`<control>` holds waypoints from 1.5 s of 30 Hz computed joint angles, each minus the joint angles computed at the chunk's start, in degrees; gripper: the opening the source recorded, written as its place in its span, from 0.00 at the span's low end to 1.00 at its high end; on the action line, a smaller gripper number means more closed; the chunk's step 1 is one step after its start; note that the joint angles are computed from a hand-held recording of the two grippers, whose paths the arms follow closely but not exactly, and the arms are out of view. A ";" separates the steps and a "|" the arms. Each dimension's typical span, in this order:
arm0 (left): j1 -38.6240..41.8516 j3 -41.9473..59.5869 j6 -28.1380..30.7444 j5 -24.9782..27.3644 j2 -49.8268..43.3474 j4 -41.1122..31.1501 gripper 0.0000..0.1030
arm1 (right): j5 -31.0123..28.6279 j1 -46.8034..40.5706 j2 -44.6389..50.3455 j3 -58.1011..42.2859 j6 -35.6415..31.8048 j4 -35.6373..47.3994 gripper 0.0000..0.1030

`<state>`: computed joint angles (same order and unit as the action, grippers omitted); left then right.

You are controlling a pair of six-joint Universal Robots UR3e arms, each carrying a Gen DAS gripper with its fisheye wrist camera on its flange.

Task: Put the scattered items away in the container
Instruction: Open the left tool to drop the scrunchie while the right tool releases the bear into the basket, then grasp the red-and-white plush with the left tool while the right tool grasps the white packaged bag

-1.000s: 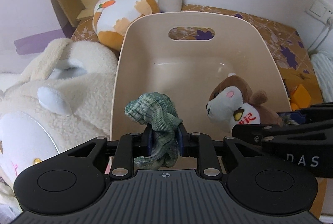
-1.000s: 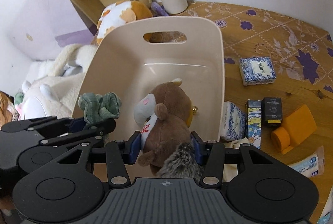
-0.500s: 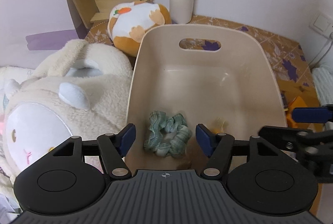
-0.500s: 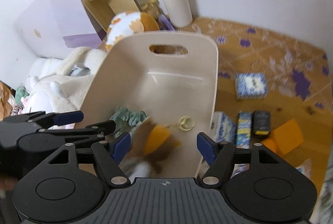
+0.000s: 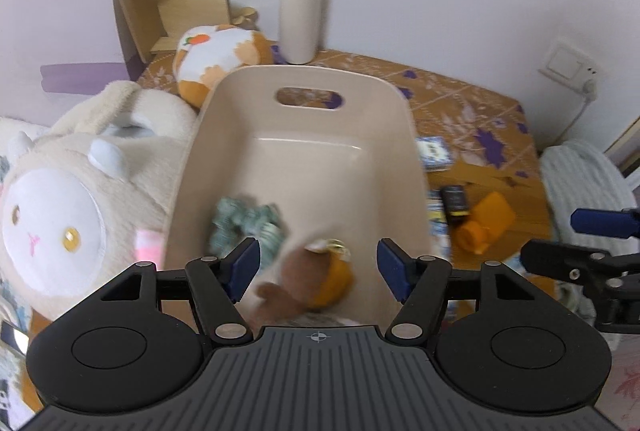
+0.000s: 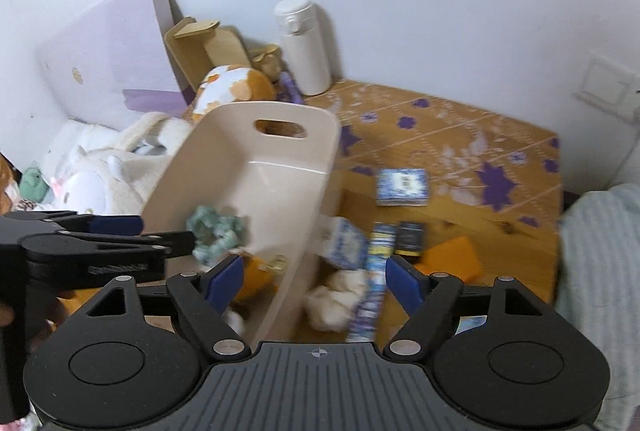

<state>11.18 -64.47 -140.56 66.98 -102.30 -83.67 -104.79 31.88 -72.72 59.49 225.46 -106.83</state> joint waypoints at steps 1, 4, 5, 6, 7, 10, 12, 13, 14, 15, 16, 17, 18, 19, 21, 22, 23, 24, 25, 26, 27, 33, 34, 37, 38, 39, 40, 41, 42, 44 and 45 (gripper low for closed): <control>-0.28 -1.54 -0.70 -0.14 1.47 -0.07 0.64 | 0.15 -0.28 -2.19 3.06 0.05 -0.69 0.80; -1.31 -5.84 -2.99 -0.30 5.33 -0.26 0.64 | 0.43 -1.05 -8.25 11.06 -0.13 -2.00 0.80; -1.79 -7.18 -3.80 -0.22 6.53 -0.33 0.64 | 0.48 -1.23 -9.82 13.08 -0.28 -2.25 0.80; -2.28 -8.60 -4.54 -0.10 7.77 -0.37 0.64 | 0.63 -1.48 -11.45 15.13 -0.54 -2.55 0.80; -2.80 -9.93 -5.22 0.04 8.96 -0.44 0.64 | 0.97 -1.86 -13.16 17.21 -0.99 -2.89 0.80; -4.26 -13.83 -7.14 0.69 12.12 0.13 0.64 | 1.46 -2.95 -17.62 22.57 -2.56 -3.51 0.81; -5.20 -16.13 -8.92 1.21 13.86 0.55 0.64 | 2.26 -4.06 -20.32 25.76 -3.85 -4.11 0.81; -5.63 -17.07 -9.93 1.46 14.55 0.58 0.64 | 2.76 -4.75 -21.79 27.44 -4.60 -4.38 0.81; -6.06 -17.78 -10.95 1.67 15.06 0.43 0.64 | 3.27 -5.41 -22.98 28.83 -5.35 -4.63 0.81; -6.42 -18.45 -11.88 1.81 15.54 0.16 0.64 | 3.77 -6.02 -24.08 30.04 -6.10 -4.83 0.81; -6.67 -19.02 -12.56 1.94 15.94 -0.07 0.64 | 4.28 -6.66 -25.16 31.30 -6.95 -5.05 0.81; -6.99 -19.68 -13.26 2.19 16.38 -0.13 0.64 | 4.69 -7.18 -25.92 32.25 -7.69 -5.23 0.81; -7.37 -20.38 -13.97 2.52 16.82 -0.08 0.64 | 5.14 -7.75 -26.63 33.20 -8.47 -5.46 0.81; -7.79 -21.00 -14.66 2.89 17.20 0.03 0.64 | 5.64 -8.40 -27.46 34.28 -9.34 -5.67 0.81; -8.77 -22.03 -16.03 3.63 17.79 0.13 0.64 | 6.44 -9.34 -28.67 35.82 -10.59 -5.91 0.81; -9.19 -22.49 -16.50 3.85 18.03 0.01 0.64 | 6.92 -9.87 -29.28 36.60 -11.27 -6.02 0.81; -9.66 -22.91 -16.85 4.08 18.22 -0.12 0.64 | 7.36 -10.34 -29.88 37.39 -11.89 -6.15 0.81; -10.08 -23.28 -17.15 4.36 18.36 -0.07 0.64 | 7.78 -10.78 -30.38 38.07 -12.53 -6.25 0.81; -10.53 -23.74 -17.58 4.67 18.59 0.05 0.64 | 8.21 -11.26 -30.98 38.85 -13.23 -6.33 0.81; -10.82 -24.18 -17.99 4.82 18.80 0.13 0.64 | 8.62 -11.75 -31.50 39.48 -13.91 -6.33 0.81; -11.00 -24.55 -18.42 4.85 18.98 0.01 0.64 | 9.01 -12.14 -31.90 40.02 -14.50 -6.30 0.81; -11.62 -26.67 -21.28 4.72 19.29 -2.07 0.64 | 11.31 -14.06 -33.36 42.74 -19.08 -5.99 0.81; -11.56 -27.33 -21.84 4.64 19.46 -2.18 0.64 | 11.50 -14.33 -33.36 43.15 -20.10 -5.99 0.81; -11.42 -29.15 -23.66 4.37 19.68 -1.92 0.64 | 12.38 -15.09 -33.17 44.14 -22.94 -6.02 0.81; -11.40 -29.76 -24.43 4.35 19.68 -1.74 0.64 | 12.72 -15.35 -33.11 44.51 -23.95 -6.06 0.81; -11.40 -30.17 -25.14 4.35 19.56 -1.66 0.64 | 13.01 -15.59 -32.97 44.77 -24.95 -6.08 0.81; -11.44 -30.67 -25.91 4.40 19.41 -1.52 0.64 | 13.30 -15.80 -32.73 44.99 -26.01 -6.07 0.81; -11.52 -31.10 -26.71 4.47 19.18 -1.33 0.64 | 13.55 -16.00 -32.51 45.25 -27.09 -6.10 0.81; -11.65 -31.67 -27.67 4.56 18.96 -0.99 0.64 | 13.78 -16.20 -32.26 45.42 -28.11 -6.10 0.81; -11.80 -32.95 -29.47 4.63 18.65 -0.11 0.64 | 14.41 -16.80 -31.73 45.81 -30.41 -6.20 0.81; -11.88 -33.54 -30.31 4.71 18.48 0.41 0.64 | 14.66 -17.04 -31.45 45.97 -31.41 -6.27 0.81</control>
